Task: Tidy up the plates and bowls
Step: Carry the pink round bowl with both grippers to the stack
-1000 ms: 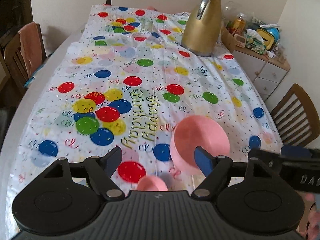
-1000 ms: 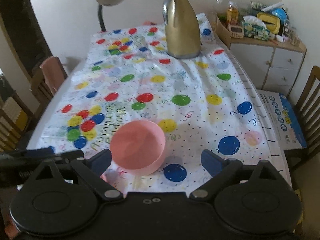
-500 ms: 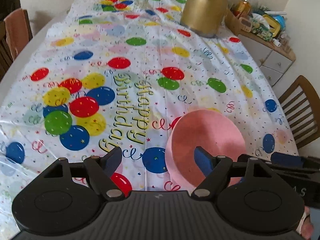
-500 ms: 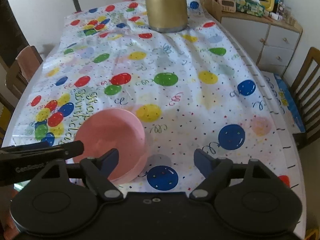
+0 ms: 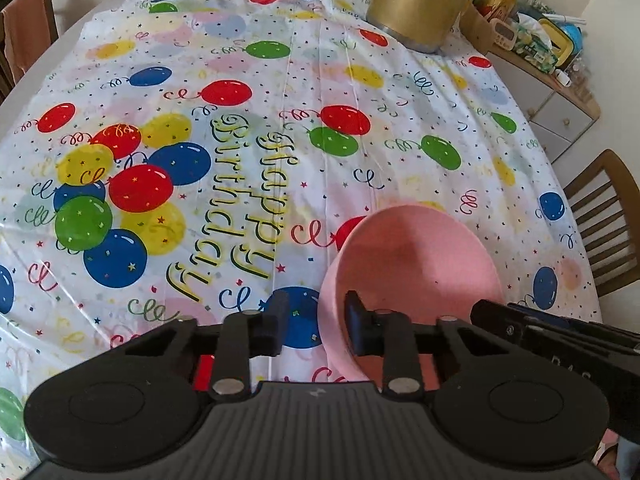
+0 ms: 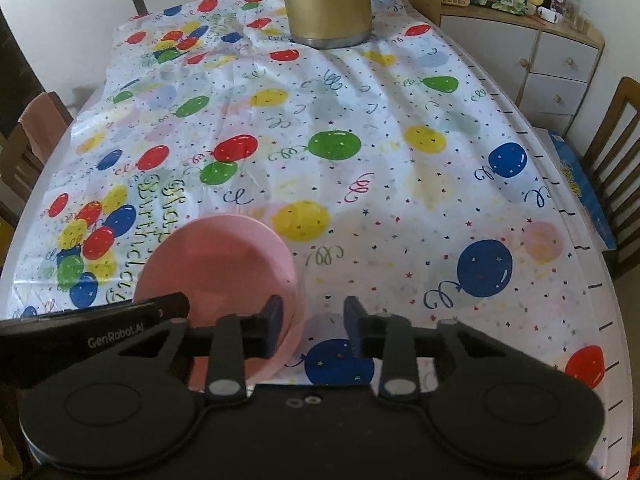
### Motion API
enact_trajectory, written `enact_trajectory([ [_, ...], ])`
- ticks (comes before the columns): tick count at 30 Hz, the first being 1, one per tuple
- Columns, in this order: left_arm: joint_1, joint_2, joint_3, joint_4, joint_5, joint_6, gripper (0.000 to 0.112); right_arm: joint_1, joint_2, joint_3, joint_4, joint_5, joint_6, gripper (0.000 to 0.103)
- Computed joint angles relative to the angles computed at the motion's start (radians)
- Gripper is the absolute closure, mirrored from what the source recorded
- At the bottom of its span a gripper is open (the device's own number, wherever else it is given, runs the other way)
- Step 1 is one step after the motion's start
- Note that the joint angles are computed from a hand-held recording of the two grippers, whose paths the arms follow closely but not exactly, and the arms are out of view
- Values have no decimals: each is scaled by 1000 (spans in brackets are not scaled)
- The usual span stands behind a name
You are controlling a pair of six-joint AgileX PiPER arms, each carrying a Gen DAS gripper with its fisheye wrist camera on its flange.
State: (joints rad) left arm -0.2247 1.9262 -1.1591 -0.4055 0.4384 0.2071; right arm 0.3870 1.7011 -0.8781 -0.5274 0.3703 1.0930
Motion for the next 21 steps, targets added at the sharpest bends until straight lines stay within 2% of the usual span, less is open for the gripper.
enact_trajectory([
  [2, 5, 1, 0, -37, 5, 26, 92, -1, 0, 1, 12, -11, -5, 84],
  [5, -3, -13, 9, -38, 5, 28, 99, 14, 2, -10, 33, 1, -33, 97],
  [12, -18, -75, 57, 18, 17, -17, 100, 38, -42, 17, 34, 24, -19, 97],
  [21, -58, -256, 183, 143, 38, -164, 100, 95, -191, 95, 75, 85, -47, 97],
])
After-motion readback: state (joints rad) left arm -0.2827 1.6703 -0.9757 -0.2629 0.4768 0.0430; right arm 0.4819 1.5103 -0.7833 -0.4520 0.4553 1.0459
